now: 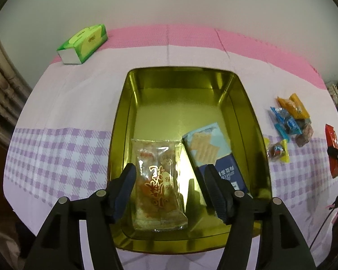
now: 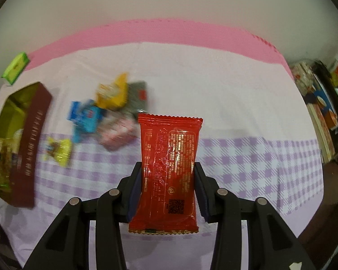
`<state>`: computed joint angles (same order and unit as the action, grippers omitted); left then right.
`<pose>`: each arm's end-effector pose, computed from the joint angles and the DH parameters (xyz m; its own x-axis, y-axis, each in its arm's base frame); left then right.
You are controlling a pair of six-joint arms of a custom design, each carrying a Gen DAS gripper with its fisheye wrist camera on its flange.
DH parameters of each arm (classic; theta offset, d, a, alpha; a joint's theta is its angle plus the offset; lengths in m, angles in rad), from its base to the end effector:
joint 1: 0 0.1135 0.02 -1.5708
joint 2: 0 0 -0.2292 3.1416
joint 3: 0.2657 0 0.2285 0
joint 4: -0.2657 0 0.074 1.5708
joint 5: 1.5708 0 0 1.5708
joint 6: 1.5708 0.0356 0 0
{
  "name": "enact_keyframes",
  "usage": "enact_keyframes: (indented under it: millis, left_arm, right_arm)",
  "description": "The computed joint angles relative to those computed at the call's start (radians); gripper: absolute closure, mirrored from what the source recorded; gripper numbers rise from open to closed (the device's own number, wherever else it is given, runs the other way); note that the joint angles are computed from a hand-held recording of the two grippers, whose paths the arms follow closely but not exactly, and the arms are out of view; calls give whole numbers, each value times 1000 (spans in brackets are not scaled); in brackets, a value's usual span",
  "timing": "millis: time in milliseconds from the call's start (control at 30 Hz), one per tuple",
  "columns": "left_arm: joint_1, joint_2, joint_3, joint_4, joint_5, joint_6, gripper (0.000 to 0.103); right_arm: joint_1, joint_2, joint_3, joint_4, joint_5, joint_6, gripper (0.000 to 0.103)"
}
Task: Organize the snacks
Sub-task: 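Release the pastry bag into the tin with left gripper while right gripper carries red pack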
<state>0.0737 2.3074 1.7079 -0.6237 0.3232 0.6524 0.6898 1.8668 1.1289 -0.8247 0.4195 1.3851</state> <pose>0.4262 0.0201 0.1071 -0.7220 0.5239 -0.4520 0.5995 0.7998 -0.0305 0.2339 0.1741 0.1223 -0.7111 0.5770 -0.4018 0.6513 0.7559 -0.0671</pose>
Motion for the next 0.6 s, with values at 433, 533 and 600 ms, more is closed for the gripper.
enact_keyframes:
  millis: [433,533,600]
  left_arm:
    - [81,64,170,1,18,-167,37]
    - [99,83,197,-3,-4,-183,37]
    - [108,91,205,-2,-21,-186,37]
  right_arm:
    - [-11,304,583,8,-39,-289,63]
    - [1,440,810,-35,-61,-346,63]
    - [0,528,944,-60,-87,-380,63]
